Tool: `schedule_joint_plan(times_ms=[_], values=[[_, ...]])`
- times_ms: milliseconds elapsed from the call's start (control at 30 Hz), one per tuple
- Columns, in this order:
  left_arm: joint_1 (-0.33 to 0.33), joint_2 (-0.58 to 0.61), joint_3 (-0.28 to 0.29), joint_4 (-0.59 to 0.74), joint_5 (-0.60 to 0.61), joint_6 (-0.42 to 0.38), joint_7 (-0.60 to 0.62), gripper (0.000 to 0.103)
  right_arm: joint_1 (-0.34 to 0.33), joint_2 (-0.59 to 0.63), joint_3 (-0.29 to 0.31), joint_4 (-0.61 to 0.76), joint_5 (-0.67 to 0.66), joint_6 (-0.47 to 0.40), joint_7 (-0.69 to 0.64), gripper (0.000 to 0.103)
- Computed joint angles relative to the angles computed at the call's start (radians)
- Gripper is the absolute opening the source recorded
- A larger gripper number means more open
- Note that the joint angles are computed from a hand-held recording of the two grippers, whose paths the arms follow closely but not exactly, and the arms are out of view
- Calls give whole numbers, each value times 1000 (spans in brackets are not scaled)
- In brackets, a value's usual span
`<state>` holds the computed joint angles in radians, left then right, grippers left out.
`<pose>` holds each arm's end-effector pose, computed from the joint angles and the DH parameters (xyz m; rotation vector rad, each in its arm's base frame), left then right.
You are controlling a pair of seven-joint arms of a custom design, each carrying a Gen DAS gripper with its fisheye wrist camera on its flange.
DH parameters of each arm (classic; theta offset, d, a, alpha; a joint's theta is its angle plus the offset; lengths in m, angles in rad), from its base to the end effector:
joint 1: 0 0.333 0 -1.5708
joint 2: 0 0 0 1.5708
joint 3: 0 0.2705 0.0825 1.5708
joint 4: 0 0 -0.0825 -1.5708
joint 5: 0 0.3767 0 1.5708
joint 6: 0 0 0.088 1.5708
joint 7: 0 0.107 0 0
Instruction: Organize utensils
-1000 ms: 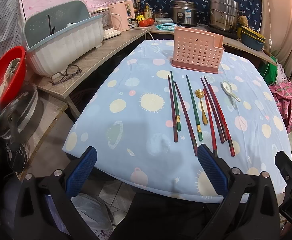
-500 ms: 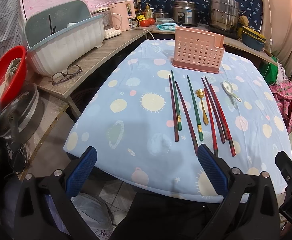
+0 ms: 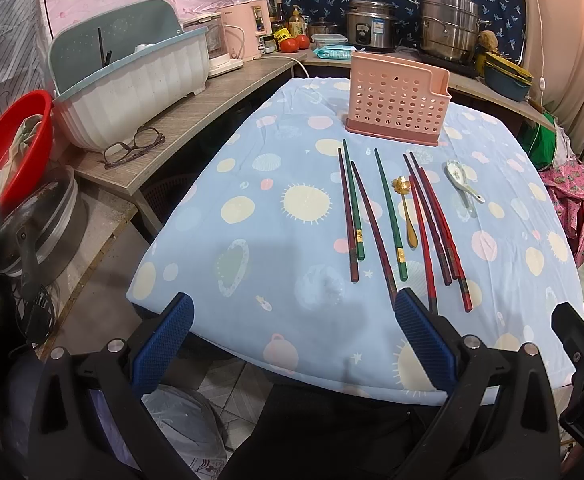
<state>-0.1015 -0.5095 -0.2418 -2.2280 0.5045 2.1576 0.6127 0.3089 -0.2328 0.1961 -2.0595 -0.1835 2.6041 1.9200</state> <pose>0.4289 -0.1485 0.5761 -2.0751 1.3394 -0.4067 0.4685 0.2729 0.5821 -1.9466 1.4525 -0.5788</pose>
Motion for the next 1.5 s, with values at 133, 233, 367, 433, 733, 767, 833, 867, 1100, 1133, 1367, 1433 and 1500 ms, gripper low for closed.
schedule_joint_plan(times_ms=[133, 233, 367, 433, 733, 767, 833, 867, 1100, 1133, 1367, 1433, 1500], values=[[-1, 2, -1, 2, 1, -1, -3, 96, 0, -1, -2, -2, 2, 2, -4, 96], [-1, 1, 1, 1, 1, 0, 0, 96, 0, 0, -2, -1, 3, 1, -3, 97], [-1, 1, 2, 1, 0, 0, 0, 96, 0, -2, -4, -4, 6, 7, -7, 96], [-2, 2, 1, 1, 0, 0, 0, 96, 0, -1, -3, -2, 8, 2, -8, 96], [2, 41, 8, 20, -12, 8, 18, 96, 5, 29, 2, 29, 5, -17, 29, 96], [3, 50, 12, 25, -14, 9, 22, 96, 9, 36, -6, 37, 11, -22, 6, 96], [7, 74, 14, 43, -15, 8, 24, 96, 11, 57, -8, 58, 8, -29, 8, 96], [8, 86, 16, 53, -15, 7, 26, 96, 13, 68, -12, 68, 10, -33, 5, 96], [19, 194, 35, 137, -21, 7, 47, 96, 30, 174, -40, 179, 6, -68, 3, 96], [20, 213, 38, 153, -24, 6, 52, 96, 33, 194, -45, 201, 3, -74, 2, 96], [28, 335, 67, 251, -56, 16, 91, 96, 65, 355, -92, 383, -15, -116, 5, 96], [32, 367, 75, 275, -68, 17, 105, 96, 76, 402, -109, 437, -19, -125, 11, 96], [36, 394, 85, 291, -84, 23, 116, 96, 84, 453, -123, 498, -13, -137, 7, 96]])
